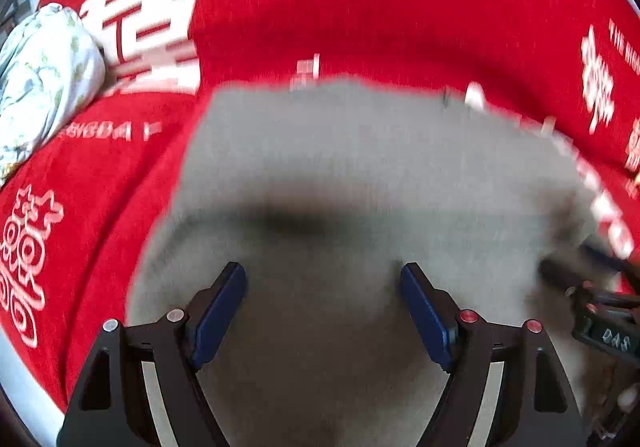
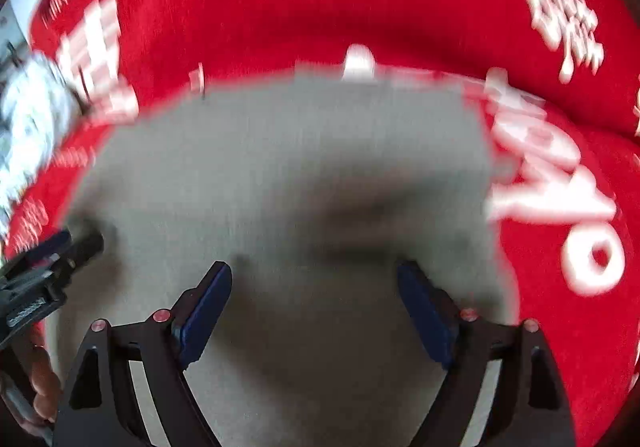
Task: Fold small clothes
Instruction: 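Move both grippers to the sweater hem and slide fingers under it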
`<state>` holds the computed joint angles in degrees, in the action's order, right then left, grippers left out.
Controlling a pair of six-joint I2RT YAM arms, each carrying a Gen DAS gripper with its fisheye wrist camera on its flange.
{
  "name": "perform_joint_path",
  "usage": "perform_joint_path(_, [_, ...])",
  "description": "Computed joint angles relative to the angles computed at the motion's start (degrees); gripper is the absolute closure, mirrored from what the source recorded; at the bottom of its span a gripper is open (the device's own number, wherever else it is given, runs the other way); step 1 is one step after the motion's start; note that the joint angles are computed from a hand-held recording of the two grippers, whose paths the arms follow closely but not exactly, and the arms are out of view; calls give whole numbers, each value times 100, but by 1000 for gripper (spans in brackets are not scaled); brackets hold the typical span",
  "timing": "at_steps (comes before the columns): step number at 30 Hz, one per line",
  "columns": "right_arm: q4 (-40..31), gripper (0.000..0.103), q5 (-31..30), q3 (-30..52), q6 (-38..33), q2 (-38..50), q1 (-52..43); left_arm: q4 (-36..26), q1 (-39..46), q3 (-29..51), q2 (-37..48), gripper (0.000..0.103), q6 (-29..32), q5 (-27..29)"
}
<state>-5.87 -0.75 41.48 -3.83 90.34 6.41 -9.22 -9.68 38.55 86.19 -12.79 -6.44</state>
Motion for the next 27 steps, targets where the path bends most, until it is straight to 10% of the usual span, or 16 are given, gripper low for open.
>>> perform_joint_path(13, [583,0,1043,-2581,993,-2718,1019,-284,-332,-2142,-2974,1,60,-255])
perform_joint_path(21, [-1777,0,1416,-3521,901,-5850,1756,-1990,194,-2686,-5019,0,344,281])
perform_joint_path(27, [-2339,0,2142,-3101,2028,-5399,2955,-2669,-922,-2484,-5796,0,-333,-329])
